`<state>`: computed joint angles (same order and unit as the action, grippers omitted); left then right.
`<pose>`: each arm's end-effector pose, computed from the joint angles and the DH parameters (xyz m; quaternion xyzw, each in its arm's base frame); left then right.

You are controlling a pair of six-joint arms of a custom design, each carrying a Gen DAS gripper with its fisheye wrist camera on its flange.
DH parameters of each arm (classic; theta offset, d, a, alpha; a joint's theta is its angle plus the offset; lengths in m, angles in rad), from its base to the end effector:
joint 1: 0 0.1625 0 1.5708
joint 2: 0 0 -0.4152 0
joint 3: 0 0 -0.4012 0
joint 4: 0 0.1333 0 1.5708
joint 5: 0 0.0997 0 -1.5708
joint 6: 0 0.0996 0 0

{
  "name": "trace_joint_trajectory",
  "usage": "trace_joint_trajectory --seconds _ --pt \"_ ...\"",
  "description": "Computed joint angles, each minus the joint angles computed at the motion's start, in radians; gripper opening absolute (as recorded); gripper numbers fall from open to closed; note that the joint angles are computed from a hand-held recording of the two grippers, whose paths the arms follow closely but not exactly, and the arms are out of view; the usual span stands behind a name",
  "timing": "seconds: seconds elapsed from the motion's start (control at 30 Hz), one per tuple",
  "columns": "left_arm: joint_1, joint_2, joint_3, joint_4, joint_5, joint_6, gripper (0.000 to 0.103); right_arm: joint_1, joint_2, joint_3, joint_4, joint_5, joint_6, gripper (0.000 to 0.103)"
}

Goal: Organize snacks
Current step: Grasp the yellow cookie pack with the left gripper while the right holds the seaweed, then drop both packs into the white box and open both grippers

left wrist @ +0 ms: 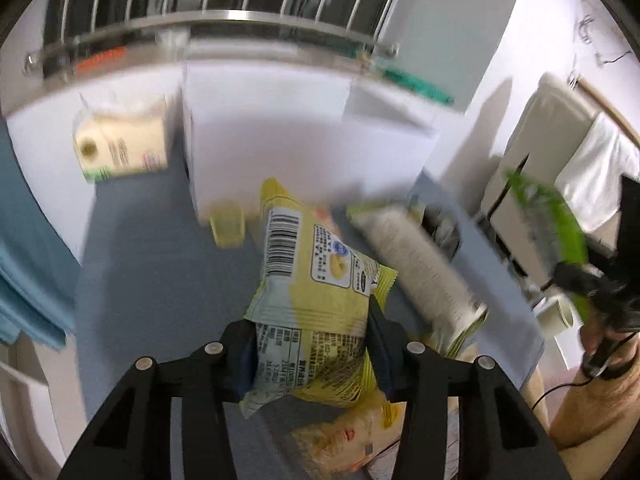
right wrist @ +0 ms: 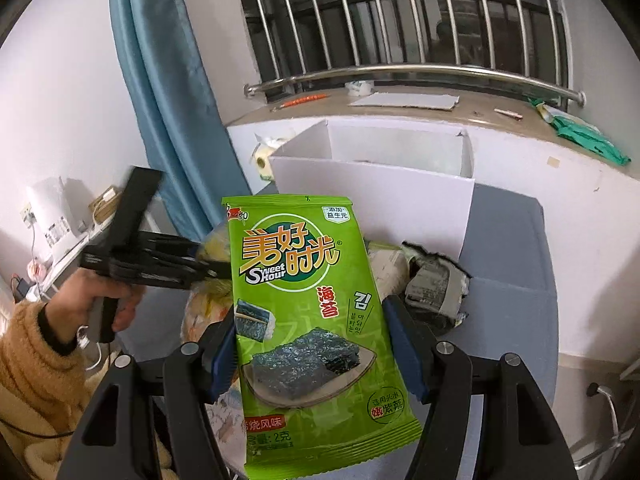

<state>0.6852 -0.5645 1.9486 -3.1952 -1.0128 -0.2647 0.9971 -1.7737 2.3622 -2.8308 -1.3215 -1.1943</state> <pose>-0.3021 -0.4872 -0.0679 0.2601 0.9189 -0.2454 0.1667 -0.0781 -0.4117 0.3329 0.3251 -0.8796 0.2981 0.1784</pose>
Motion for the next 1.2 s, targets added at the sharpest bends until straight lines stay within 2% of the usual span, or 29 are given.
trace_joint_trajectory --seconds 0.13,0.23,0.3,0.37,0.47,0.6,0.67,0.7,0.73,0.77,0.8,0.83,0.87,0.93,1.0,1.2 --pt "-0.013 -0.033 -0.031 -0.059 0.024 0.056 0.051 0.031 0.031 -0.027 -0.042 0.013 0.076 0.071" --pt "0.001 -0.021 -0.111 -0.078 0.016 0.089 0.051 0.093 0.09 -0.072 -0.13 -0.022 0.176 0.071" --pt "0.018 0.001 -0.187 -0.066 -0.001 0.097 0.051 0.149 0.154 -0.134 -0.181 -0.066 0.259 0.071" --pt "0.032 0.047 -0.3 -0.027 0.039 0.132 0.051 0.195 0.214 -0.203 -0.193 -0.11 0.329 0.071" --pt "0.064 0.106 -0.446 0.048 0.044 0.134 0.051 0.274 0.335 -0.33 -0.226 -0.219 0.426 0.071" --pt "0.098 0.18 -0.606 0.161 0.081 0.14 0.051 0.333 0.461 -0.462 -0.263 -0.348 0.454 0.071" --pt "0.108 0.205 -0.649 0.203 0.112 0.14 0.053 0.342 0.501 -0.519 -0.244 -0.373 0.482 0.071" --pt "0.115 0.219 -0.675 0.225 0.13 0.127 0.064 0.343 0.516 -0.54 -0.242 -0.382 0.494 0.073" --pt "0.119 0.225 -0.687 0.252 0.148 0.102 0.088 0.345 0.535 -0.565 -0.238 -0.39 0.502 0.073" --pt "0.121 0.229 -0.695 0.271 0.168 0.079 0.098 0.346 0.549 -0.586 -0.228 -0.397 0.505 0.078" --pt "0.124 0.229 -0.694 0.272 0.183 0.062 0.103 0.351 0.569 -0.609 -0.221 -0.421 0.51 0.094" --pt "0.125 0.227 -0.687 0.272 0.184 0.058 0.103 0.355 0.583 -0.62 -0.23 -0.446 0.511 0.101" --pt "0.125 0.22 -0.67 0.261 0.184 0.062 0.103 0.355 0.589 -0.62 -0.248 -0.449 0.508 0.103" --pt "0.122 0.209 -0.642 0.244 0.187 0.087 0.103 0.346 0.588 -0.606 -0.279 -0.429 0.493 0.103" --pt "0.115 0.201 -0.62 0.225 0.196 0.121 0.103 0.337 0.575 -0.595 -0.26 -0.398 0.49 0.103" --pt "0.059 0.138 -0.497 0.157 0.222 0.192 0.103 0.332 0.524 -0.52 -0.286 -0.371 0.44 0.103"
